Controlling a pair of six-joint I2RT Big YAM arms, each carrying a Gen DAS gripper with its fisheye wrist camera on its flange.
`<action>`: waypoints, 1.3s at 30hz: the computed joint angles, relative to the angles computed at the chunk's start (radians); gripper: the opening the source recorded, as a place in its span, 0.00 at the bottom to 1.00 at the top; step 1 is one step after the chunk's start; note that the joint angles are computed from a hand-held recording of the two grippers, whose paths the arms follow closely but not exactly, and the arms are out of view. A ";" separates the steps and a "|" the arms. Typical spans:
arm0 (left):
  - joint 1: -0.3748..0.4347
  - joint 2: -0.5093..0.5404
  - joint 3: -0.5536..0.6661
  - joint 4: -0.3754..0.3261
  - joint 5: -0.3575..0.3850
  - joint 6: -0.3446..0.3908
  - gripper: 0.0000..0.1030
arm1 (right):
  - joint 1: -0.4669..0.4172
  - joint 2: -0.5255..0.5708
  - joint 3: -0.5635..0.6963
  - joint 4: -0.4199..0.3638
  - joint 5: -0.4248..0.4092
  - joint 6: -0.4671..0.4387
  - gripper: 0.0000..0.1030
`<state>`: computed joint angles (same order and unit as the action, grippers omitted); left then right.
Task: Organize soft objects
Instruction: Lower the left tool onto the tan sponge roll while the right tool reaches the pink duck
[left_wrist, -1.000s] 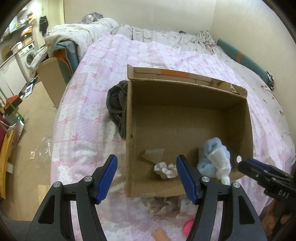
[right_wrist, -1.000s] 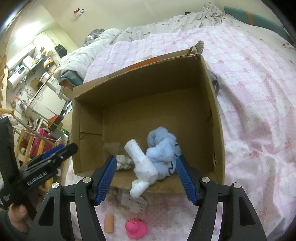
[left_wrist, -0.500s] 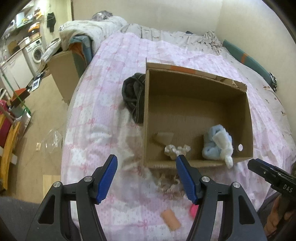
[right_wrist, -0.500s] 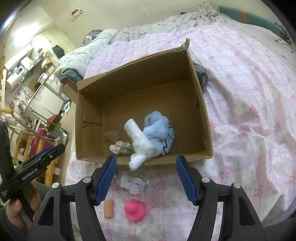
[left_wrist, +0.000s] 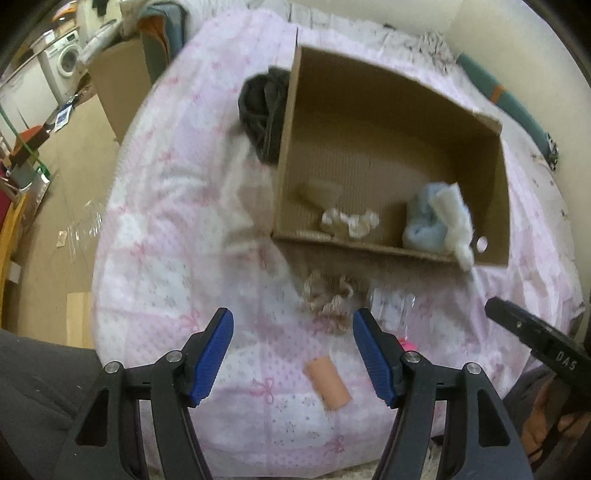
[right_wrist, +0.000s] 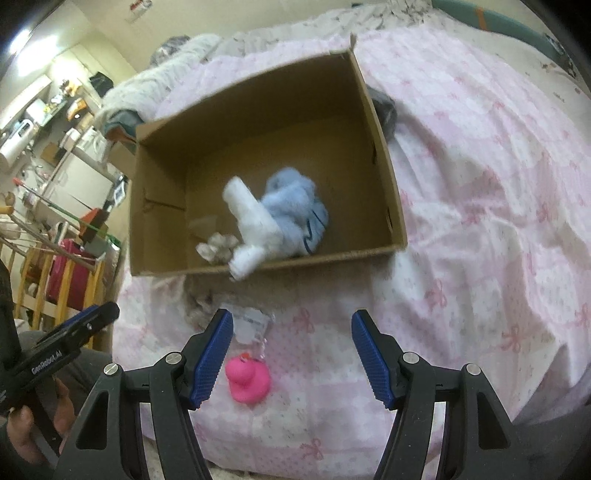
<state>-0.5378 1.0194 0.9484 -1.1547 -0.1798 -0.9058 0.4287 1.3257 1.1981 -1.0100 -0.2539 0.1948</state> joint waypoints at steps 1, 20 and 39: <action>-0.004 0.006 -0.002 0.001 0.006 -0.001 0.62 | 0.005 0.002 0.000 -0.007 0.010 0.004 0.68; -0.011 0.157 -0.064 0.089 0.305 -0.014 0.27 | 0.014 0.054 0.023 -0.055 -0.002 0.021 0.68; 0.023 0.065 -0.055 0.045 0.226 -0.070 0.06 | 0.089 0.129 0.028 -0.128 -0.024 -0.036 0.68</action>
<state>-0.5149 1.0844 0.8935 -1.1101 0.0459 -0.9761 0.5178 1.4545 1.2258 -1.1384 -0.2775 0.1587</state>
